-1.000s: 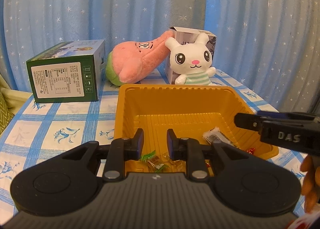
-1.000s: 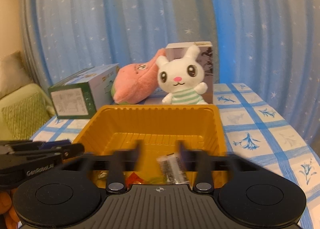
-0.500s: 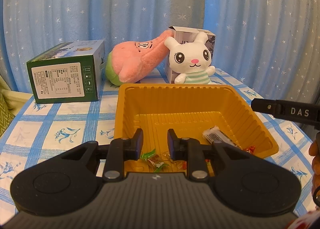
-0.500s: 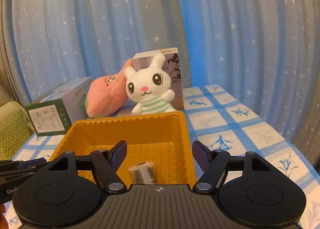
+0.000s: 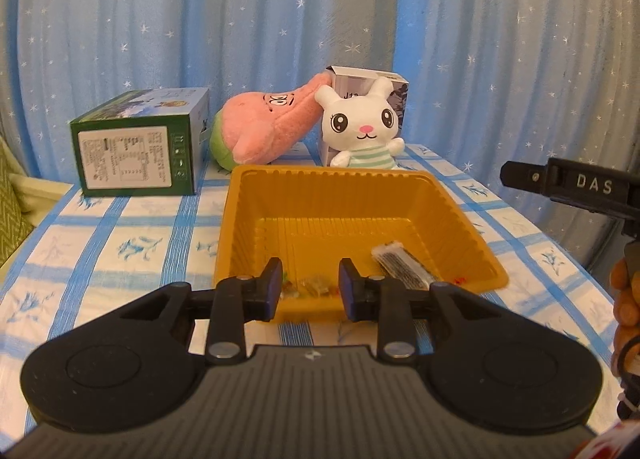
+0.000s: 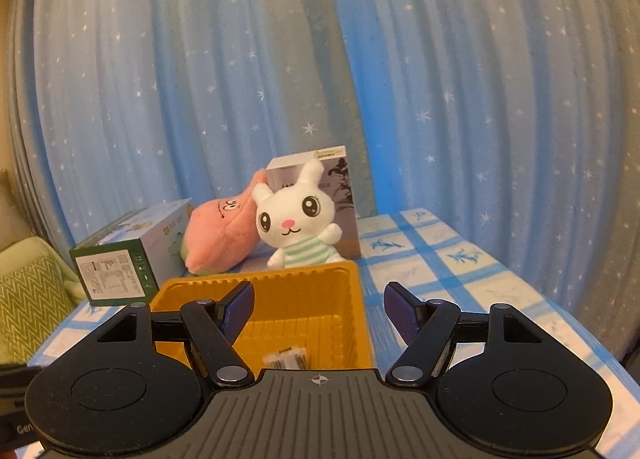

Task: Organize snacks
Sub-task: 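Move both tools back from the tray toward the remaining snacks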

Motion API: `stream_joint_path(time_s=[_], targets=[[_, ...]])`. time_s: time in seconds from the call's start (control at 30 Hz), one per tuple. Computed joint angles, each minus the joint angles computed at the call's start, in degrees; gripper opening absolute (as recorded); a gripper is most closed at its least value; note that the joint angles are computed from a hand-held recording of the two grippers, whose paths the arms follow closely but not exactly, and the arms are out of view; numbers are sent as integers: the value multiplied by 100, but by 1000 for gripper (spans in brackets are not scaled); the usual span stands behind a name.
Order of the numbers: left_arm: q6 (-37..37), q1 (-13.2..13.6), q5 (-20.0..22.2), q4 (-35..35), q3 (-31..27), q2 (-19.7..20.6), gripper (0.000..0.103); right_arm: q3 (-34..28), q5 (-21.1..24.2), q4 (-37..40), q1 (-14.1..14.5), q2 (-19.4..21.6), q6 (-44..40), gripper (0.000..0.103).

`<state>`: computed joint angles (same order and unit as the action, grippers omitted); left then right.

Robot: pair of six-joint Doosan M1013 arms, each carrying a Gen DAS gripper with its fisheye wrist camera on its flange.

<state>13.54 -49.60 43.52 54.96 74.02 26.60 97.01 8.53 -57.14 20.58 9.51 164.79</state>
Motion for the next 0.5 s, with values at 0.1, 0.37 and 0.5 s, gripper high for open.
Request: stream_joint_path(time_s=[0.1,0.37,0.5], targets=[[-210,-119,64,63,147,-106,27,181,17,52,-4,-183,6,72],[-533,-482,221,236,573,-401,29,755,206,635,-10,-743,-438,72],[-614,-653,321,195,777,-541,30,1061,363,1167,15,-1039,-841,72]])
